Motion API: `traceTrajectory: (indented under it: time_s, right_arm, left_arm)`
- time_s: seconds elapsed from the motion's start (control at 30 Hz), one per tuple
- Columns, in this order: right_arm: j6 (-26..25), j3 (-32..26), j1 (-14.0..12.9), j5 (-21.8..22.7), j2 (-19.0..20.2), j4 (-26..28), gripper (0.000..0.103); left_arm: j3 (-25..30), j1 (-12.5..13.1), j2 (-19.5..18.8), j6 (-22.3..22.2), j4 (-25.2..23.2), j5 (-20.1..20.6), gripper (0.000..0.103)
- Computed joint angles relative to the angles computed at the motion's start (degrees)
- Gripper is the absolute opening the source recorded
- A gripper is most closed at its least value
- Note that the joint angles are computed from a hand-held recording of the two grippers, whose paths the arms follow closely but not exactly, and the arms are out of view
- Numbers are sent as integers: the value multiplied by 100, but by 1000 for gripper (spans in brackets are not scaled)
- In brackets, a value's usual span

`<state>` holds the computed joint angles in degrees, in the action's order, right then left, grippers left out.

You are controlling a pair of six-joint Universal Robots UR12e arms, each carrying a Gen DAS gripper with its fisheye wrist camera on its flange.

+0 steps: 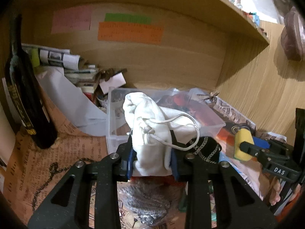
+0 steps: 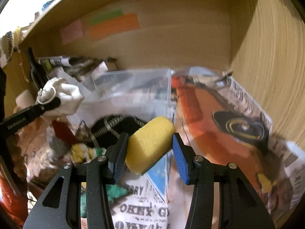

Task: Organize soft objects
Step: 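Grasp the white drawstring bag with the left gripper while the right gripper grasps the yellow sponge, then lower the white bag into the clear box with the left gripper while the right drops the sponge in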

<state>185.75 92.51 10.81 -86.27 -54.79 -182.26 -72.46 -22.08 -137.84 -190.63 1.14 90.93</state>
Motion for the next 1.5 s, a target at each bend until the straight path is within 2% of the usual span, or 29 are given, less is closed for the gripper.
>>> traceTrajectory:
  time_s: [0.3, 0.57, 0.93, 1.37, 1.43, 1.5]
  right_arm:
    - [-99, -255, 3, 185, 66, -508, 44]
    - [-222, -605, 22, 324, 213, -511, 44]
    - [-477, -1241, 56, 317, 528, 344, 44]
    - [-755, -1958, 37, 337, 904, 1641, 44]
    - [-773, -2042, 32, 354, 952, 1829, 44]
    - [-762, -2110, 26, 399, 988, 1986, 45]
  left_arm:
    - [84, 41, 75, 31, 243, -112, 31]
    - [508, 105, -63, 56, -412, -434, 31]
    - [1484, 237, -516, -166, -1988, -955, 31]
    - [2144, 235, -867, -69, -2944, -803, 31]
    - [2231, 233, -914, -44, -3049, -781, 33]
    - [2321, 227, -961, -26, -3147, -733, 40]
